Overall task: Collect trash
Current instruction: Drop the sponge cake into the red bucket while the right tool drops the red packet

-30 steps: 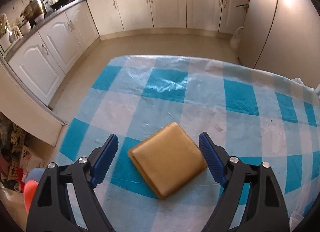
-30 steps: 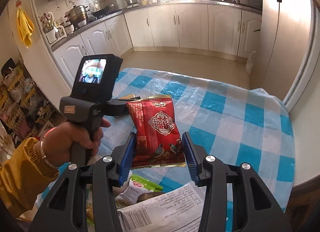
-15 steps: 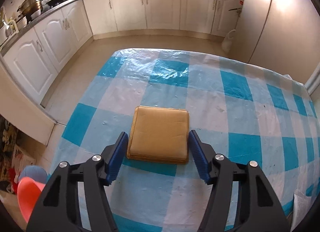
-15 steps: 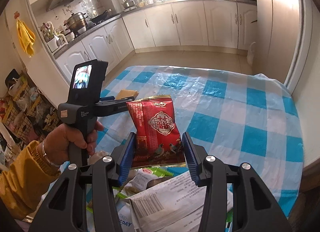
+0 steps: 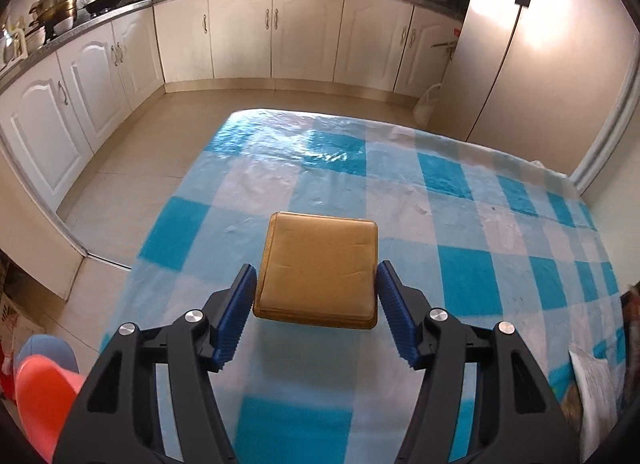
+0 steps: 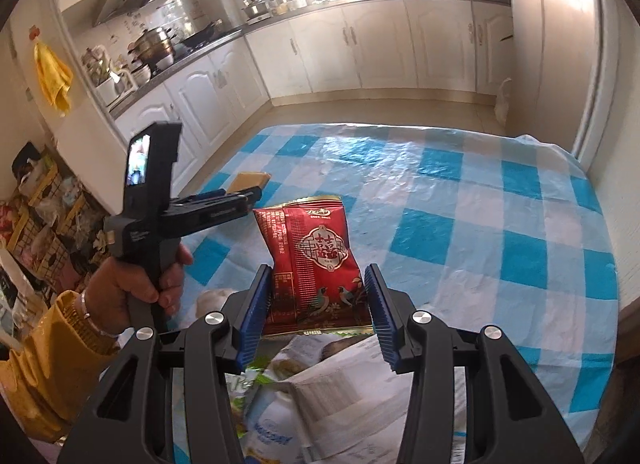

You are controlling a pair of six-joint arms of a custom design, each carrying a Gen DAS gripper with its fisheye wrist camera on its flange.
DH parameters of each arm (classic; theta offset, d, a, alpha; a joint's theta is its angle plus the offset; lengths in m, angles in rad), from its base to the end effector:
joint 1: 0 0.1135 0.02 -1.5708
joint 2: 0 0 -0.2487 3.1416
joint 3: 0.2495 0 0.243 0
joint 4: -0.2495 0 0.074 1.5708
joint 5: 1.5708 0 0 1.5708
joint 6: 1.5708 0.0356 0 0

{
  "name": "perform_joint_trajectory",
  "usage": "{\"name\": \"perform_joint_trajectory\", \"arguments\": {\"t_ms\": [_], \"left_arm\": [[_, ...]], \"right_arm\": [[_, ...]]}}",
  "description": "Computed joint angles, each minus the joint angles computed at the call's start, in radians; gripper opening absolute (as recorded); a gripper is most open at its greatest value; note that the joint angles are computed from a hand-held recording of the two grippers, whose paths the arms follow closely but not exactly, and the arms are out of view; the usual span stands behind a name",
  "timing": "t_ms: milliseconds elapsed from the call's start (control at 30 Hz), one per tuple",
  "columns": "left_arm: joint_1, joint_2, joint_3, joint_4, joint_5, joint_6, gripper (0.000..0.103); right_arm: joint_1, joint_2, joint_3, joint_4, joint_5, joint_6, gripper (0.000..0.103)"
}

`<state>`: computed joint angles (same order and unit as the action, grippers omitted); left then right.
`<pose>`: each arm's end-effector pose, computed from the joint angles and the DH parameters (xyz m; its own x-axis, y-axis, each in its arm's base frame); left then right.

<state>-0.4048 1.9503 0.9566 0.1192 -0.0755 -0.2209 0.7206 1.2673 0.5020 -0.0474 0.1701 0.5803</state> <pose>0.3330 -0.1398 0.0959 -0.7644 0.0898 -0.6385 0.1853 0.9791 -0.0841 0.1783 0.1486 0.1518 -0.7649 0.0475 -0.6424 -0.1715 0.9463 0.2742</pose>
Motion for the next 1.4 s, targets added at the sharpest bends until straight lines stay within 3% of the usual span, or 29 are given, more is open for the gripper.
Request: {"name": "perform_joint_trajectory", "arguments": {"t_ms": [300,467,633,833,933,1167,1300,1367,1400], "left_arm": [[0.145,-0.376,-0.378,0.056,0.069,0.037,0.063],[0.377,-0.632,-0.57,-0.028,0.182,0.123,0.063],[0.711,-0.746,-0.654,-0.134,0.306,0.324,0.063],[1.057,-0.609,-0.652,-0.102,0.41,0.545,0.063],[1.155,-0.511,-0.623,-0.079,0.441,0.603,0.063],[1.272,-0.293,-0.536,-0.023,0.461,0.677,0.063],[1.247,-0.182,-0.511,0.054,0.408,0.663,0.064],[1.25,-0.148,-0.499,0.074,0.388,0.667,0.071],[1.253,-0.128,-0.492,0.084,0.379,0.664,0.08]], "right_arm": [[0.207,0.16,0.127,0.018,0.07,0.055,0.049],[0.313,0.294,0.245,0.016,0.078,0.077,0.049],[0.396,0.488,0.437,0.003,0.038,0.07,0.049],[0.447,0.737,0.748,-0.057,-0.039,0.019,0.049],[0.467,0.878,0.945,-0.121,-0.064,-0.014,0.049],[0.472,1.204,1.428,-0.289,-0.151,-0.047,0.049],[0.466,1.372,1.68,-0.379,-0.194,-0.037,0.054],[0.462,1.403,1.709,-0.371,-0.208,-0.011,0.062],[0.461,1.4,1.698,-0.362,-0.21,0.004,0.064]]}}
